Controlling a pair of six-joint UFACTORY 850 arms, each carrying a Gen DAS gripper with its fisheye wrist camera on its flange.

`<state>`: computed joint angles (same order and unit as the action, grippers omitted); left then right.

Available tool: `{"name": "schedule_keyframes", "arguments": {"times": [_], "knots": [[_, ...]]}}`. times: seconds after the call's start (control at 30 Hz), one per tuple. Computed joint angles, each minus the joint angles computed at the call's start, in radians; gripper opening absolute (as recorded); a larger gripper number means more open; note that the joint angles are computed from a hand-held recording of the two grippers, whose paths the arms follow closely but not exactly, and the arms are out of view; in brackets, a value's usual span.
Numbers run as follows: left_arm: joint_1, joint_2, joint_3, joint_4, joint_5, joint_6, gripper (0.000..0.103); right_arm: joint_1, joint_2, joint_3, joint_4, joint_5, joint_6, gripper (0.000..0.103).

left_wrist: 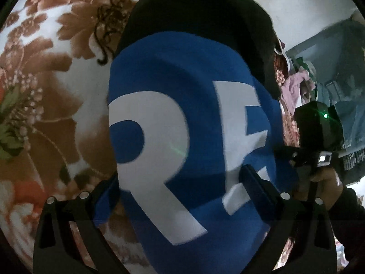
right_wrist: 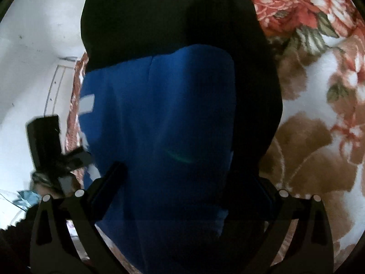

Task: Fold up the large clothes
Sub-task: 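Lift the folded jacket bundle with both grippers, then carry the jacket bundle with both grippers toward the green cloth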

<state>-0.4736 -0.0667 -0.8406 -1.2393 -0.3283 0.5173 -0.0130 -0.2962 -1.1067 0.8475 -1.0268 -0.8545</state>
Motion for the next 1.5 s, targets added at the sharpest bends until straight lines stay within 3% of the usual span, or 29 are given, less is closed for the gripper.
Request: {"name": "schedule_keyframes", "arguments": {"times": [0.17,0.23,0.27,0.33,0.43,0.53,0.67,0.77,0.83,0.87,0.93,1.0,1.07,1.17,1.2,1.27,1.3,1.43,1.5], "knots": [[0.049,-0.045,0.044,-0.380,-0.078,0.366,0.099,0.001,-0.063,-0.036,0.010,-0.012,0.008,0.099],[0.043,-0.039,0.046,-0.367,-0.070,0.351,0.096,-0.011,-0.062,-0.039,0.033,-0.049,-0.011,0.099],[0.041,-0.029,0.045,-0.351,-0.073,0.322,0.083,-0.022,-0.057,-0.040,0.052,-0.076,-0.032,0.097],[0.024,0.001,0.034,-0.275,-0.058,0.245,0.079,-0.030,-0.040,-0.041,0.066,-0.123,-0.072,0.093],[-0.002,0.010,0.008,-0.209,-0.027,0.183,0.080,-0.018,-0.012,-0.040,0.067,-0.117,-0.076,0.093],[0.000,-0.035,-0.012,-0.194,-0.020,0.156,0.088,0.047,-0.019,-0.044,-0.028,-0.004,-0.038,0.099],[0.042,-0.077,0.017,-0.437,-0.106,0.384,0.087,0.026,-0.074,-0.059,0.049,-0.027,-0.017,0.099],[0.056,-0.053,0.022,-0.467,-0.185,0.399,0.059,-0.007,-0.074,-0.070,0.070,-0.105,-0.034,0.061],[0.066,-0.025,0.020,-0.462,-0.259,0.434,0.051,-0.020,-0.067,-0.073,0.082,-0.157,-0.054,0.050],[0.060,-0.021,0.011,-0.431,-0.245,0.414,0.051,-0.018,-0.073,-0.089,0.073,-0.165,-0.063,0.048],[0.039,-0.035,-0.018,-0.333,-0.184,0.319,0.054,0.006,-0.077,-0.093,0.026,-0.103,-0.042,0.049],[0.021,-0.079,-0.046,-0.250,-0.135,0.256,0.062,0.013,-0.105,-0.099,0.007,-0.071,-0.027,0.064],[0.029,-0.113,-0.047,-0.280,-0.145,0.269,0.068,0.006,-0.129,-0.088,0.048,-0.076,-0.039,0.071],[0.016,-0.127,-0.048,-0.318,-0.123,0.313,0.065,0.027,-0.116,-0.081,0.031,-0.042,-0.044,0.073],[0.021,-0.119,-0.036,-0.349,-0.136,0.331,0.062,0.029,-0.112,-0.083,0.024,-0.038,-0.035,0.067],[0.045,-0.103,-0.023,-0.411,-0.196,0.352,0.044,0.019,-0.109,-0.094,0.039,-0.084,-0.031,0.053],[0.044,-0.086,-0.020,-0.408,-0.205,0.359,0.042,0.017,-0.101,-0.097,0.041,-0.096,-0.037,0.046],[0.043,-0.017,0.008,-0.471,-0.238,0.424,0.040,0.013,-0.047,-0.079,0.085,-0.131,-0.068,0.042],[0.052,-0.012,0.033,-0.490,-0.244,0.421,0.041,0.018,-0.051,-0.056,0.105,-0.105,-0.096,0.040]]}}
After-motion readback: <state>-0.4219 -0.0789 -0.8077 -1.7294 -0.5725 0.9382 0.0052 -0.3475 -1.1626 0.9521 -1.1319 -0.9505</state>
